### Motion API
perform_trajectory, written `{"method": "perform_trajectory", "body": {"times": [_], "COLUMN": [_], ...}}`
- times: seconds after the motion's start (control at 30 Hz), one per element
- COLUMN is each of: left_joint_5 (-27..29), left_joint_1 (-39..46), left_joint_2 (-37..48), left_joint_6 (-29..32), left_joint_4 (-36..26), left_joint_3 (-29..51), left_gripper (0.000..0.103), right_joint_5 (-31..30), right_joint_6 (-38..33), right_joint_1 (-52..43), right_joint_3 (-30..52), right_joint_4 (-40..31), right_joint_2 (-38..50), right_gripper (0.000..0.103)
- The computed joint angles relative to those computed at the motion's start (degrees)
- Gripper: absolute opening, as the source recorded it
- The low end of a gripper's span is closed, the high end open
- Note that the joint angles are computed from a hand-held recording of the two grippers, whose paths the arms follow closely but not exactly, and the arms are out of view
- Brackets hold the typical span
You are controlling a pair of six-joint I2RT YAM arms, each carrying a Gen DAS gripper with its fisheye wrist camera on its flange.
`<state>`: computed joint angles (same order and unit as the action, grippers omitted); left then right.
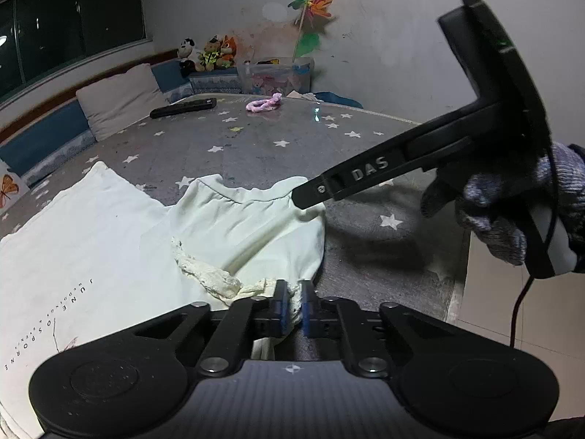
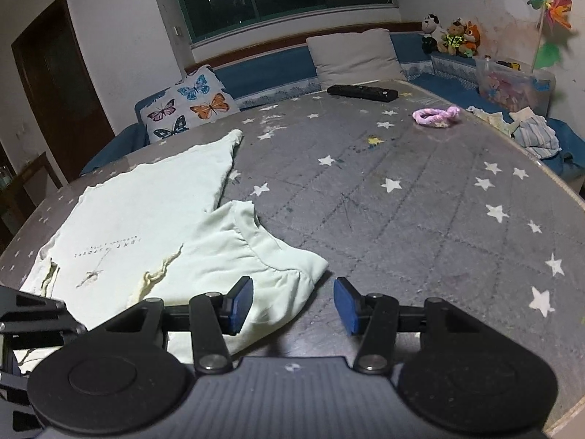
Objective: Fold clothes
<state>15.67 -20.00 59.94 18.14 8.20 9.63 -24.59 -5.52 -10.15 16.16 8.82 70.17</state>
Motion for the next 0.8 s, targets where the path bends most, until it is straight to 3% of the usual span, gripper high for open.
{"method": "perform_trajectory", "body": {"times": [0.13, 0.23, 0.47, 0.5, 0.57, 0.63, 0.8], "left_joint_5": [2.7, 3.7, 7.7, 7.2, 5.0, 2.4, -1.6], "left_joint_1": [0.2, 0.5, 4.2, 4.5, 3.7, 2.3, -2.5], "left_joint_2": [-4.9, -3.0, -8.1, -7.6, -3.2, 1.8, 7.9], "left_joint_6": [3.0, 4.6, 2.9, 2.1, 0.3, -1.0, -0.9], "left_joint_4": [-1.9, -2.2, -4.3, -3.1, -0.2, 2.3, 6.7], "left_joint_3": [-1.9, -1.9, -1.2, -0.9, 0.4, 1.7, 1.9], "left_gripper": [0.005, 0.005, 0.009, 0.01, 0.023, 0.029, 0.031], "right_joint_5": [0.9, 1.9, 2.9, 2.8, 2.8, 2.5, 1.4], "right_joint_6": [-0.2, -0.5, -0.7, -0.8, -0.9, -0.8, -0.5], "right_joint_1": [0.8, 1.5, 1.1, 0.8, 0.6, 0.4, 0.5], "right_joint_3": [0.3, -0.1, 0.0, 0.0, 0.1, 0.1, 0.9], "right_joint_4": [1.6, 2.7, 2.3, 2.1, 2.0, 1.8, 1.3], "right_joint_2": [2.6, 3.0, 2.6, 2.5, 2.4, 2.3, 2.6], "right_gripper": [0.05, 0.05, 0.049, 0.049, 0.049, 0.049, 0.049]}}
